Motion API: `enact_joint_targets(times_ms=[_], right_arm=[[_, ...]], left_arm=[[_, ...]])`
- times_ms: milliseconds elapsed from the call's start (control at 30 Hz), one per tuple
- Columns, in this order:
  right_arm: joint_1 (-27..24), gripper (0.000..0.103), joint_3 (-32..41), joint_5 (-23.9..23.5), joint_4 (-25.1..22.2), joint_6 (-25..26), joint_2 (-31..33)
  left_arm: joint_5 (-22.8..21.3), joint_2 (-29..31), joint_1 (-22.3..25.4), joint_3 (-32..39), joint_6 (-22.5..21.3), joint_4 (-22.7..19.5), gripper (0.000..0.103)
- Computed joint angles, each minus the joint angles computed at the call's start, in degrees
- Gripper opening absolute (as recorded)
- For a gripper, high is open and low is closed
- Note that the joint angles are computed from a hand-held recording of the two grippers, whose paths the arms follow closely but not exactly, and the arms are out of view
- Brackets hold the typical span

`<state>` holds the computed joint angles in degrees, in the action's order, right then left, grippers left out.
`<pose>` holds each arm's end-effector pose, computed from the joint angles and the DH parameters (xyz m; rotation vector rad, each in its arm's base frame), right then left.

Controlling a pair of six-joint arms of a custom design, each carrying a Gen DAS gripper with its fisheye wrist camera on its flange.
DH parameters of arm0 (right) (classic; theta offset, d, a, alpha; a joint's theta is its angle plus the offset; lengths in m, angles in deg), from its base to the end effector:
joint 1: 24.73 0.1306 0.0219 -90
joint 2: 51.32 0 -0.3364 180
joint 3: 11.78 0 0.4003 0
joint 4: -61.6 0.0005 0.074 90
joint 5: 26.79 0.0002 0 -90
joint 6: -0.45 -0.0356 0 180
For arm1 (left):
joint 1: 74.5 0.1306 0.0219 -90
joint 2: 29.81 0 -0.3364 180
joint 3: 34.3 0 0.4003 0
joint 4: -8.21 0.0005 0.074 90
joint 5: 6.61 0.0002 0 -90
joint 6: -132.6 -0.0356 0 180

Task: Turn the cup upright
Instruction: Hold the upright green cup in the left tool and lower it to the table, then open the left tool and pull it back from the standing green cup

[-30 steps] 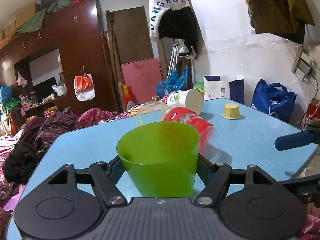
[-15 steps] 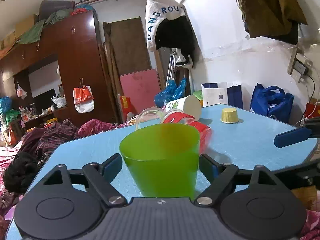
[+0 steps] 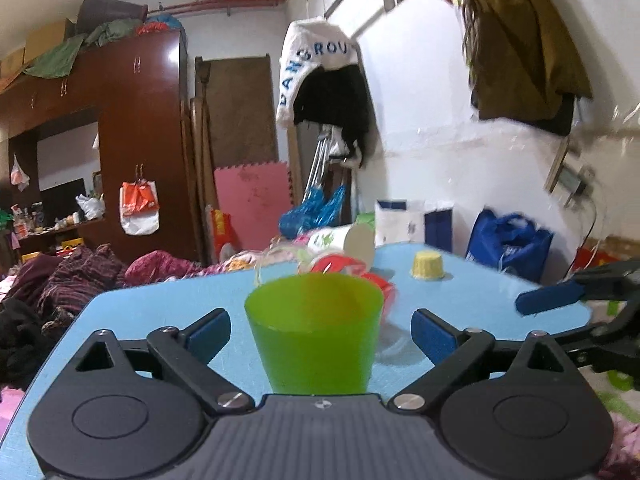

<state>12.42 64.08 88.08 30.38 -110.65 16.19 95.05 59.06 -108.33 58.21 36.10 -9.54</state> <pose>0.3179 0.2215 0.4581 0.0101 1.9392 0.2501 0.4279 -0.2961 0.4656 0.7706 1.6742 -0.5207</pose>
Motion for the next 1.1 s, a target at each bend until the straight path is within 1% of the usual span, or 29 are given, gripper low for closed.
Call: enact_joint_targets(times_ms=[133,200,267,300,333,367,400,433,467,500,533,600,633,700,733,767,833,867,900,1000,1033,1100], right_arm=[[0.9,0.102,-0.3,1.1,1.6,0.9,-0.8],[1.6,0.102,0.2,2.9,2.2,1.5,-0.6],[3.2,0.102,2.4,8.1,0.9,2.0,0.9],[4.2,0.102,4.0,11.9,-0.5,2.8,2.2],[5.6,0.102,5.8,17.3,-2.0,3.9,4.0],[6.7,0.102,7.3,21.8,-2.9,4.9,5.5],[7.7,0.102,9.1,25.6,-4.3,5.2,7.2],[8.3,0.102,10.2,27.4,-5.1,5.5,8.0],[8.7,0.102,10.5,27.3,-3.9,6.7,8.0],[8.9,0.102,10.7,25.7,-3.1,6.9,7.8],[8.8,0.102,11.6,23.1,-3.4,6.2,7.8],[8.3,0.102,13.2,18.4,-5.1,3.7,7.8],[8.0,0.102,13.3,16.6,-5.1,2.5,7.5],[7.5,0.102,12.2,15.0,-4.3,1.1,6.7],[7.1,0.102,11.4,14.0,-4.2,-0.5,6.0],[6.5,0.102,10.7,12.3,-4.5,-2.2,5.3],[5.1,0.102,9.5,8.8,-5.6,-5.5,3.9],[4.9,0.102,8.8,8.4,-6.0,-6.2,3.0],[4.8,0.102,8.3,9.0,-6.5,-6.8,2.5],[6.3,0.102,8.1,14.9,-8.3,-7.4,2.2],[6.5,0.102,8.1,16.0,-8.4,-6.9,2.3],[7.3,0.102,8.1,17.3,-8.6,-6.4,2.5]], left_arm=[[6.0,-3.6,2.1,-2.6,4.8,3.2,0.099],[7.1,-5.3,3.1,-3.0,7.6,3.3,0.102],[4.5,-6.3,3.2,-2.3,8.4,0.7,0.103],[2.8,-6.5,3.2,-1.6,8.4,-1.0,0.103],[1.3,-6.7,3.3,-1.0,8.3,-2.7,0.103],[1.2,-7.0,3.6,-0.7,8.2,-3.6,0.103],[1.0,-7.0,3.8,0.0,8.3,-5.3,0.103],[0.8,-6.7,4.1,1.1,8.3,-7.8,0.103],[0.5,-6.4,4.2,2.1,8.0,-10.2,0.103],[-0.1,-6.2,4.3,2.8,7.9,-12.0,0.103],[-0.7,-6.1,4.2,3.1,7.6,-13.1,0.103],[-1.7,-6.4,3.9,2.7,6.9,-13.6,0.103],[-2.3,-6.8,3.8,2.3,6.7,-13.8,0.103],[-3.7,-7.1,3.3,1.8,7.0,-14.0,0.103],[-4.6,-7.1,3.1,2.1,7.4,-15.2,0.103],[-6.1,-6.8,2.8,2.7,8.4,-17.3,0.103],[-6.8,-7.9,2.5,2.1,9.7,-19.3,0.103],[-6.9,-8.2,2.1,2.0,9.7,-19.8,0.103],[-7.3,-8.7,1.7,1.6,9.1,-19.8,0.103],[-11.2,-9.1,0.0,1.2,7.2,-19.1,0.103],[-11.6,-9.0,-0.3,1.2,7.1,-19.0,0.103],[-10.7,-8.1,-0.2,1.9,7.0,-19.7,0.103]])
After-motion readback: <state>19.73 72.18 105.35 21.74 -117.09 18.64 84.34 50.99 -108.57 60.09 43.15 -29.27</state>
